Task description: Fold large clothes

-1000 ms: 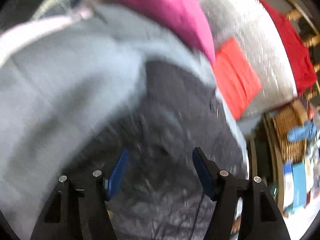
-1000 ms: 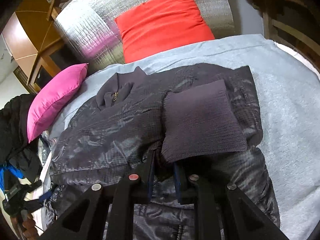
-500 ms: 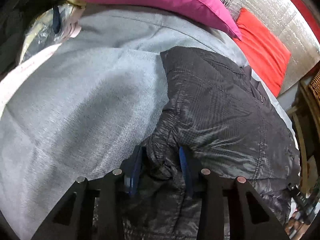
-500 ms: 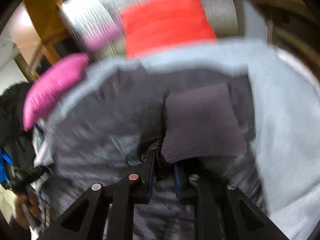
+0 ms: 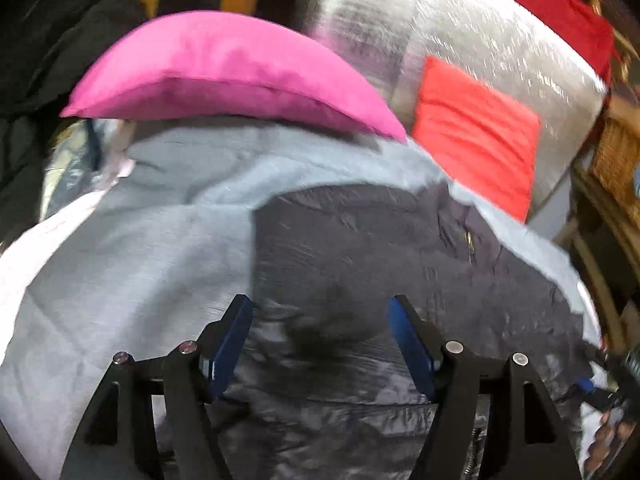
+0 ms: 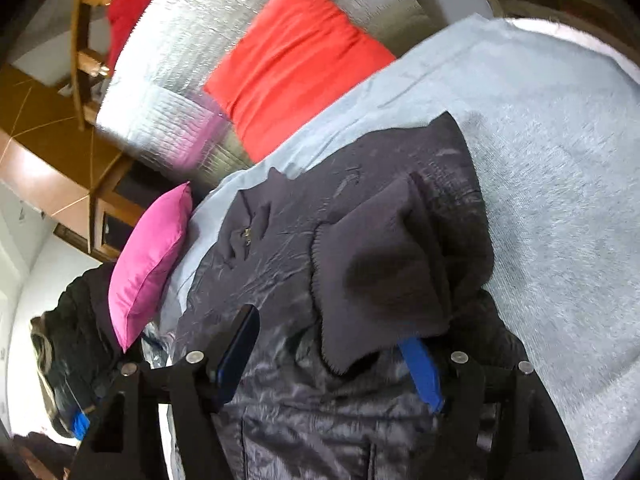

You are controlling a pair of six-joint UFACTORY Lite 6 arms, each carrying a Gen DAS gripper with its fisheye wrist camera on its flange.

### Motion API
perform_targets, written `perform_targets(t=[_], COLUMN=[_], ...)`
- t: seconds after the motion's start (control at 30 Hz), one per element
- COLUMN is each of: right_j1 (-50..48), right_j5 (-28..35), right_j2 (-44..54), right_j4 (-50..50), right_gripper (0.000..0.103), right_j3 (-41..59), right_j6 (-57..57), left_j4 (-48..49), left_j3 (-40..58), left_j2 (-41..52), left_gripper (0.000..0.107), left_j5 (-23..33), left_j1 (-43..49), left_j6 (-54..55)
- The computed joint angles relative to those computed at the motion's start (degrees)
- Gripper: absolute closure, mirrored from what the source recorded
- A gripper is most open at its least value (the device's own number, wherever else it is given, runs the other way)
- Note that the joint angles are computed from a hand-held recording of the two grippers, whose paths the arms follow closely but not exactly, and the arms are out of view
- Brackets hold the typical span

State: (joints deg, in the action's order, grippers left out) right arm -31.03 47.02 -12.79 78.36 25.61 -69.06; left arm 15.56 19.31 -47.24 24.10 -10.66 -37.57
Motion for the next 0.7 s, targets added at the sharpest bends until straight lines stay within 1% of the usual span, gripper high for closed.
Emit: perform_targets(t=[0.03, 0.07, 0.1, 0.13, 0.17, 0.2, 0.23, 0.27, 0.3, 0.33, 0.37, 0.4, 0.43, 0.47, 0.5, 0.53, 0.57, 0.6, 0.63, 0.67, 0.7], right_j1=[1.49, 3.25, 5.10, 6.01, 7.57, 8.83, 9.51, 11.65, 12.74, 12.21, 9.83, 6.04, 3.01, 0.59, -1.53, -3.84, -6.30, -9.05, -12.49, -15.35, -16.09], right_j5=[-1.70, -4.96, -8.82, -10.54, -14.06, -15.44, -16.04, -19.03, -21.70, -21.97, -19.83, -15.31, -12.07, -9.29, -6.38, -4.47, -1.85, 1.26, 4.71, 9.51, 12.35], right_j2=[1.84, 1.62, 0.14, -3.21, -8.96, -12.65, -13.95, -12.85, -9.35, -4.00, -1.05, -0.49, -2.24, -5.08, -6.90, -10.47, -12.95, -14.50, -17.02, -18.67, -22.01], right_j4=[0.05, -1.08, -1.63, -3.22, -5.13, -8.43, -11.11, -11.43, -9.35, -5.12, -1.25, 0.24, 0.34, -1.75, -5.54, -7.52, -10.35, -11.39, -12.64, -13.89, -14.82], right_gripper=[0.037, 0.080, 0.092, 0.092, 0.092, 0.092, 0.092, 0.092, 0.088, 0.086, 0.085, 0.077, 0.069, 0.041, 0.032, 0.032, 0.032, 0.032, 0.032, 0.032, 0.032], right_j3=[1.10, 1.51, 1.11, 0.05, -1.91, -2.66, -2.68, -3.08, -3.59, -3.03, -2.78, -2.52, -3.41, -4.06, -3.48, -4.33, -4.35, -4.63, -5.46, -5.55, -6.32], right_j6=[0.02, 1.59, 3.34, 3.82, 6.31, 7.82, 8.10, 6.79, 4.28, -0.10, -3.26, -5.17, -5.09, -3.17, -0.77, 0.96, 3.79, 4.36, 6.08, 6.32, 8.05], left_j4=[6.00, 11.42, 17.40, 23.39, 29.39, 35.39, 39.32, 40.85, 39.98, 37.29, 33.50, 29.04, 23.79, 19.20, 13.20, 8.12, 5.38, 4.00, 4.49, 7.20, 11.17], left_j3=[0.49, 0.87, 0.43, 0.18, -0.80, -1.40, -1.78, -1.85, -1.58, -1.36, -1.29, -1.57, -2.11, -2.69, -3.38, -3.81, -3.97, -3.74, -3.19, -2.61, -1.75], left_j2=[5.21, 9.92, 13.99, 15.65, 14.92, 15.57, 16.59, 17.05, 17.22, 16.52, 15.07, 12.78, 9.57, 6.36, 2.15, -1.67, -3.29, -5.62, -7.78, -8.29, -8.11], left_gripper=[0.035, 0.035, 0.035, 0.035, 0.035, 0.035, 0.034, 0.033, 0.033, 0.033, 0.034, 0.034, 0.034, 0.034, 0.034, 0.034, 0.034, 0.033, 0.033, 0.032, 0.031], left_j5=[-0.46, -0.81, -1.85, -0.85, 1.18, 2.83, 3.00, 2.97, 2.52, 2.13, 1.66, 1.17, 1.03, 1.56, 2.23, 3.03, 3.02, 4.44, 6.26, 7.47, 8.89], left_j1=[-2.30, -4.27, -6.09, -8.92, -11.64, -14.21, -15.08, -15.11, -14.37, -13.35, -11.95, -10.29, -8.43, -7.09, -5.37, -4.23, -4.11, -4.88, -7.08, -10.01, -14.73], left_j6=[-6.00, -11.99, -17.99, -23.99, -29.98, -35.98, -40.17, -41.96, -41.36, -38.35, -33.83, -28.45, -22.54, -17.94, -12.57, -8.74, -7.31, -7.69, -10.47, -15.01, -21.01])
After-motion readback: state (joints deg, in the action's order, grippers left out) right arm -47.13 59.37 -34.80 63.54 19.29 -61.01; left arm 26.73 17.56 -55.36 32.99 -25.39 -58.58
